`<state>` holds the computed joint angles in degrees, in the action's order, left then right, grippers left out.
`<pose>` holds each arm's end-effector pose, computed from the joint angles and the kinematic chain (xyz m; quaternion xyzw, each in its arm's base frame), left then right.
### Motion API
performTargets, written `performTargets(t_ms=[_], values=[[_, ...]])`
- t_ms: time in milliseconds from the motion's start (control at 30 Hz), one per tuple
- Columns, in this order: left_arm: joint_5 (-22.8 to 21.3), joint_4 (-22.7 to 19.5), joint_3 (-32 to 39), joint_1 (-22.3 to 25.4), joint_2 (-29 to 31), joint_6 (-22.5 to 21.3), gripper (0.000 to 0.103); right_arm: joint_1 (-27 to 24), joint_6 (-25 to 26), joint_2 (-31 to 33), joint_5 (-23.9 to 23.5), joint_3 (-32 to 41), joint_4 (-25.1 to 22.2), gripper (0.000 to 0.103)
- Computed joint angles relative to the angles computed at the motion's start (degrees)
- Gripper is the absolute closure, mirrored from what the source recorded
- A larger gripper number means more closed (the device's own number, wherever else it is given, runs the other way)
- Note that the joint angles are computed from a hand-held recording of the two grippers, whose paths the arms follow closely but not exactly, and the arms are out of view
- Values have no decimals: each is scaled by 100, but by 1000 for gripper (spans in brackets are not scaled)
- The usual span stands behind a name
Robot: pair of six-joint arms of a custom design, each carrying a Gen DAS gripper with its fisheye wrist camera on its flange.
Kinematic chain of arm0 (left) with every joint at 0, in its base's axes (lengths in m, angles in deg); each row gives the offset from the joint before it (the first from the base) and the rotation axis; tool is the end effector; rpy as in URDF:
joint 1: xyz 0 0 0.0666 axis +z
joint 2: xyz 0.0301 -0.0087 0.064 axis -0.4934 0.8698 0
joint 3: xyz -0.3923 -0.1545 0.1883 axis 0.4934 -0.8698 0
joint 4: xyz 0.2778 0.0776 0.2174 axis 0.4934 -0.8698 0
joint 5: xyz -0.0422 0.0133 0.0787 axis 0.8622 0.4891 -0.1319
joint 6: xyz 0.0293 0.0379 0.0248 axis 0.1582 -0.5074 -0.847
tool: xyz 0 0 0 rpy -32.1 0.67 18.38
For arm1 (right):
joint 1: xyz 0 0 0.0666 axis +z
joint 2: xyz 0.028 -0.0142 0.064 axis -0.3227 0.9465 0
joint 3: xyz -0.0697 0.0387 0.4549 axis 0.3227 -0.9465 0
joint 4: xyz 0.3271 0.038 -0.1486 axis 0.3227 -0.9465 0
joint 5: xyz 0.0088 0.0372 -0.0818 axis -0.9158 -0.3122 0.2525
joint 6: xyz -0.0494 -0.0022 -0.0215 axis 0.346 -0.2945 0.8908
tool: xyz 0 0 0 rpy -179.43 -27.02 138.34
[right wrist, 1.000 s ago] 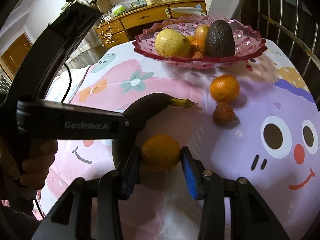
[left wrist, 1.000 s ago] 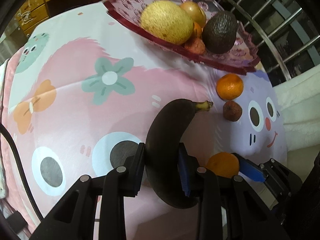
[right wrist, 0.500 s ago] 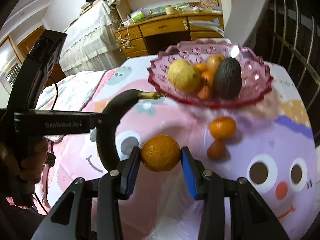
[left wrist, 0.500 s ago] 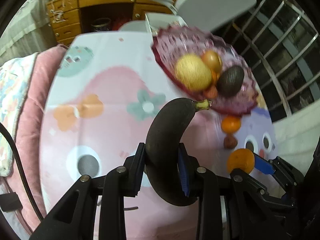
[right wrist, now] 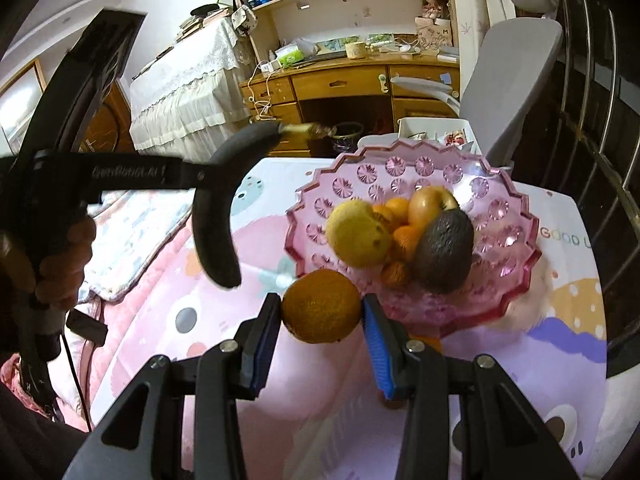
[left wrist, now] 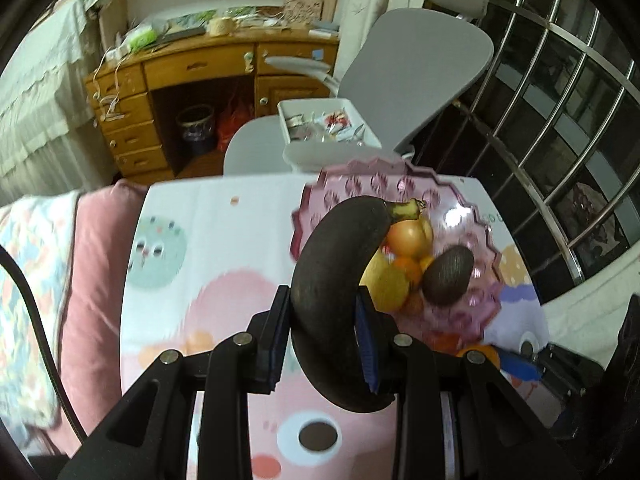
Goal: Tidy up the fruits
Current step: 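Lift and carry the banana and orange over the pink bowl with both grippers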
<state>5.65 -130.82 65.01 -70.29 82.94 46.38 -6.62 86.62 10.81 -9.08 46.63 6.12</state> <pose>0.4138 -0.3364 0.5914 -0.2005 0.9341 -0.0142 0.2949 0.4363 0.1131 0.5627 -0.3916 0.8504 0.2317 0.2642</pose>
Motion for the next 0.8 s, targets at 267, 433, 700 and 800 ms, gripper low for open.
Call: performTargets(t_ms=[267, 433, 700, 800], values=[[67, 215, 494, 476, 450, -882, 74, 80, -405, 184, 92, -25, 351, 61], [277, 247, 619, 662, 724, -1048, 74, 85, -689, 308, 275, -44, 495, 61], [574, 370, 556, 764, 883, -1103, 73, 78, -976, 413, 490, -39, 533, 61], [667, 387, 575, 793, 899, -1135, 70, 105, -1052, 444, 589, -28, 520, 61]])
